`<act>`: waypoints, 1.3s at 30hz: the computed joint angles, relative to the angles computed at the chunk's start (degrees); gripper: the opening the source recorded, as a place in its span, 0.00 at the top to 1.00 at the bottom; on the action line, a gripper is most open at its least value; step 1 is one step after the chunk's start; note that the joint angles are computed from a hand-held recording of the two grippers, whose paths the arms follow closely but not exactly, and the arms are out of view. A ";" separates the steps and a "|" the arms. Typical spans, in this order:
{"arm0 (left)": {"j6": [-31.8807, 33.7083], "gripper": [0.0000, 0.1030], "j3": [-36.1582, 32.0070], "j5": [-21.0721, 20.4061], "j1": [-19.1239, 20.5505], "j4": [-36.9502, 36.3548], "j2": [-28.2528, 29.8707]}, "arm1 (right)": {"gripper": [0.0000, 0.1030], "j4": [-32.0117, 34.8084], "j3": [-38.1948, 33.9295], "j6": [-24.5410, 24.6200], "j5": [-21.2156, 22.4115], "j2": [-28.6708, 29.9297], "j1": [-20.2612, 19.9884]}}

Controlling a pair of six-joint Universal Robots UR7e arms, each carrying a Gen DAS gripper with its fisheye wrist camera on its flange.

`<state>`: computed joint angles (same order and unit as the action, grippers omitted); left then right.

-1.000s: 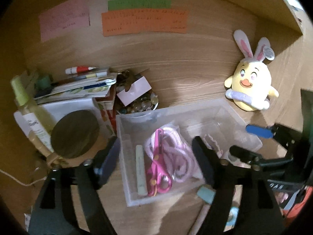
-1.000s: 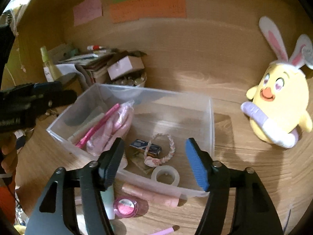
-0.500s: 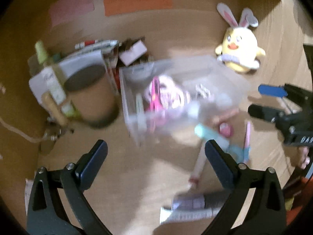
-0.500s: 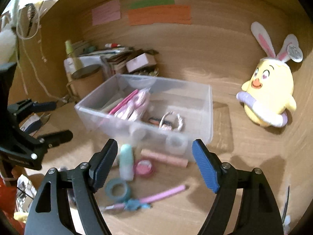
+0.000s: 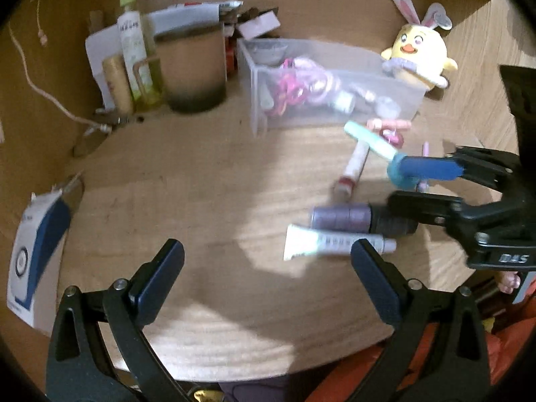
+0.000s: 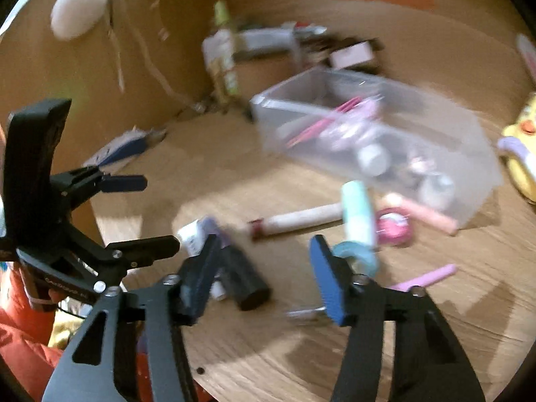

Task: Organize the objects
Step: 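Grasp the white ointment tube with left tool while right tool grasps the dark lipstick, then carry the ointment tube and dark lipstick into the clear box and release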

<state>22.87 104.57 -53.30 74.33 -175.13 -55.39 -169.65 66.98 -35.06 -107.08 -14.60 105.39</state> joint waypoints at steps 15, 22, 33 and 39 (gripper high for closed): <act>1.36 0.02 1.35 -3.73 0.11 2.46 0.36 | 0.72 7.48 -2.68 -2.06 -0.22 1.58 0.48; 2.77 0.01 0.01 -4.74 -0.09 2.91 1.76 | 0.77 8.01 -3.05 -3.73 -0.76 1.75 0.43; 5.29 0.01 -2.00 -3.71 -0.44 -0.38 4.85 | 0.78 -2.85 4.24 -1.80 1.08 -2.81 -0.46; 5.00 0.17 -1.32 -4.97 0.05 -1.95 3.91 | 0.78 -7.11 6.80 -0.20 2.15 -5.16 -0.80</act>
<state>27.87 103.26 -58.27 74.37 -177.09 -51.48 -176.76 73.78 -35.27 -104.93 -19.76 104.59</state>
